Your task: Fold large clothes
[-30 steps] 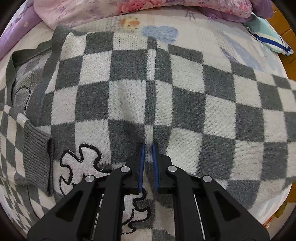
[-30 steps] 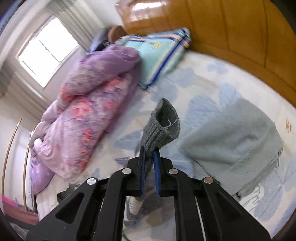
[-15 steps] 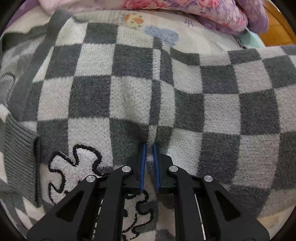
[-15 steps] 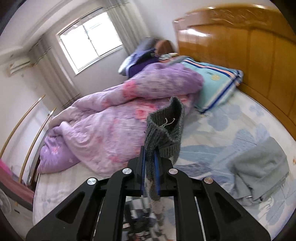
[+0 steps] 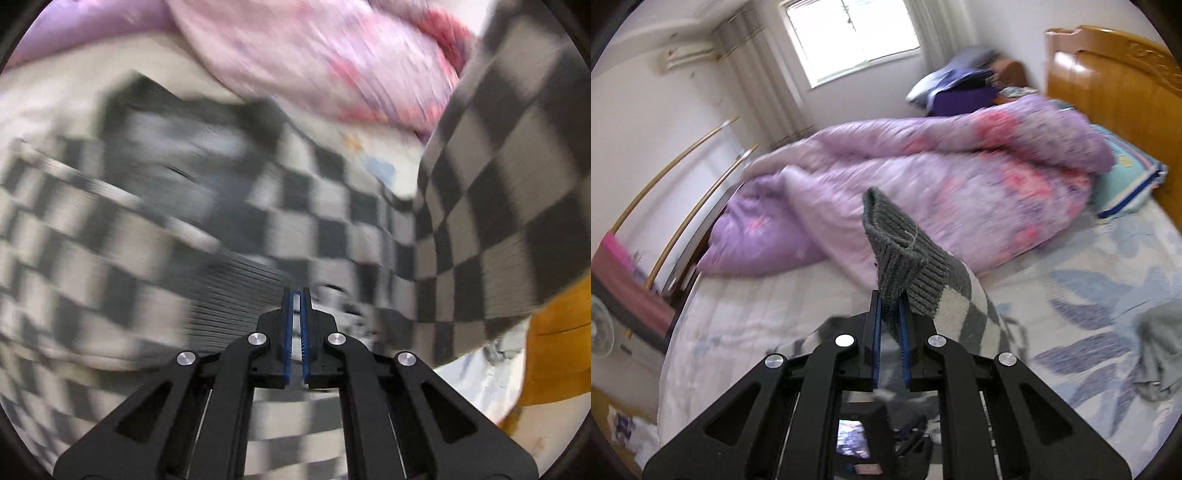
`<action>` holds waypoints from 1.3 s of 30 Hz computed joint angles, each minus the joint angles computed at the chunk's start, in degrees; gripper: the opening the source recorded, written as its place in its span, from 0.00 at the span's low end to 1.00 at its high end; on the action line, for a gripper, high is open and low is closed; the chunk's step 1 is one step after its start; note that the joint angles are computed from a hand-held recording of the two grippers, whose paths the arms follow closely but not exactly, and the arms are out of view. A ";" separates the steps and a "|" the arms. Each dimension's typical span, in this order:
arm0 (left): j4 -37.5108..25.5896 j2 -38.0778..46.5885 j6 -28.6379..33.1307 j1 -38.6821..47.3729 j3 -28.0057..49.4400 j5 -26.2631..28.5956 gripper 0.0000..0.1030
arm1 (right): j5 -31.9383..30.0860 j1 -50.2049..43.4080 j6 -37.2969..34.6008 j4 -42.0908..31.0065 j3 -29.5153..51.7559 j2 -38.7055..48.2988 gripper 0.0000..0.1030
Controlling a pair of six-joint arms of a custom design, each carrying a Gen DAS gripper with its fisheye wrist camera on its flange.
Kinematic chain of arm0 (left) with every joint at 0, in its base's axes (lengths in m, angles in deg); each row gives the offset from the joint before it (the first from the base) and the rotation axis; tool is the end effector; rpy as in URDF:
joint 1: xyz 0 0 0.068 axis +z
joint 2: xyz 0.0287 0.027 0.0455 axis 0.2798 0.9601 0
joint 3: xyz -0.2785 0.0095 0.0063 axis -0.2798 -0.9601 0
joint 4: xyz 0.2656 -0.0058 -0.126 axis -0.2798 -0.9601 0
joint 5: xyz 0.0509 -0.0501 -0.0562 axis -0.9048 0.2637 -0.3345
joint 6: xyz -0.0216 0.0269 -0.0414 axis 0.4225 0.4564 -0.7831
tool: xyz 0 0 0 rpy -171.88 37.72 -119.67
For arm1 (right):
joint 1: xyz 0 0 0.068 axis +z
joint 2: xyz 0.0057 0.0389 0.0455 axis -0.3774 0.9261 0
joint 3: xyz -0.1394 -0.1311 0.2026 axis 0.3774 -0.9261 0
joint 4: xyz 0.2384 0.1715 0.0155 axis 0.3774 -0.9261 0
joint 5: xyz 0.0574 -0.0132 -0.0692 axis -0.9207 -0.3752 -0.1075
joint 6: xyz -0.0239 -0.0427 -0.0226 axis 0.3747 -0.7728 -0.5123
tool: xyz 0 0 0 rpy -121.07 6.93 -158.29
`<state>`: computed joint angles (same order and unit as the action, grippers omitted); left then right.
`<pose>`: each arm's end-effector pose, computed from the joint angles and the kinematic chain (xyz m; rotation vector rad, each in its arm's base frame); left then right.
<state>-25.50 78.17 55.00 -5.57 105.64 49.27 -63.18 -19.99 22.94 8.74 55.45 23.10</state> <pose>0.2716 -0.1189 0.2849 0.2937 2.8026 -0.5245 0.2482 0.0121 0.4615 0.4016 2.3004 0.3132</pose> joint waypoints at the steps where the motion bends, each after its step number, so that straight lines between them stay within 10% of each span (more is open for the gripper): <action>1: -1.56 -0.78 2.10 3.06 1.27 -0.85 0.04 | 0.76 2.97 1.96 0.98 -0.81 0.55 0.08; 12: -6.76 1.28 17.06 30.11 9.19 -3.40 0.04 | 6.73 23.57 11.37 13.11 -14.05 7.03 0.08; 19: -4.44 3.00 18.56 38.21 6.83 -3.13 0.05 | -1.57 26.56 14.15 19.63 -21.07 10.55 0.18; 21: -3.30 3.81 16.27 39.77 5.70 -3.10 0.06 | -0.59 27.40 13.19 19.66 -21.57 10.20 0.59; 22: -3.07 4.25 14.59 41.27 5.13 -0.91 0.10 | 2.28 27.98 12.98 19.22 -21.71 9.62 0.94; 28: -5.00 5.49 10.45 40.62 3.71 4.09 0.41 | 11.38 27.07 6.43 13.35 -24.29 6.45 0.93; 34: -5.06 5.85 7.00 34.67 2.90 5.39 0.37 | 10.90 14.86 -3.18 8.64 -34.29 -3.19 0.90; 39: -4.58 3.83 10.30 28.12 4.02 -1.13 0.18 | 16.90 2.18 -18.03 1.73 -39.77 -8.42 0.24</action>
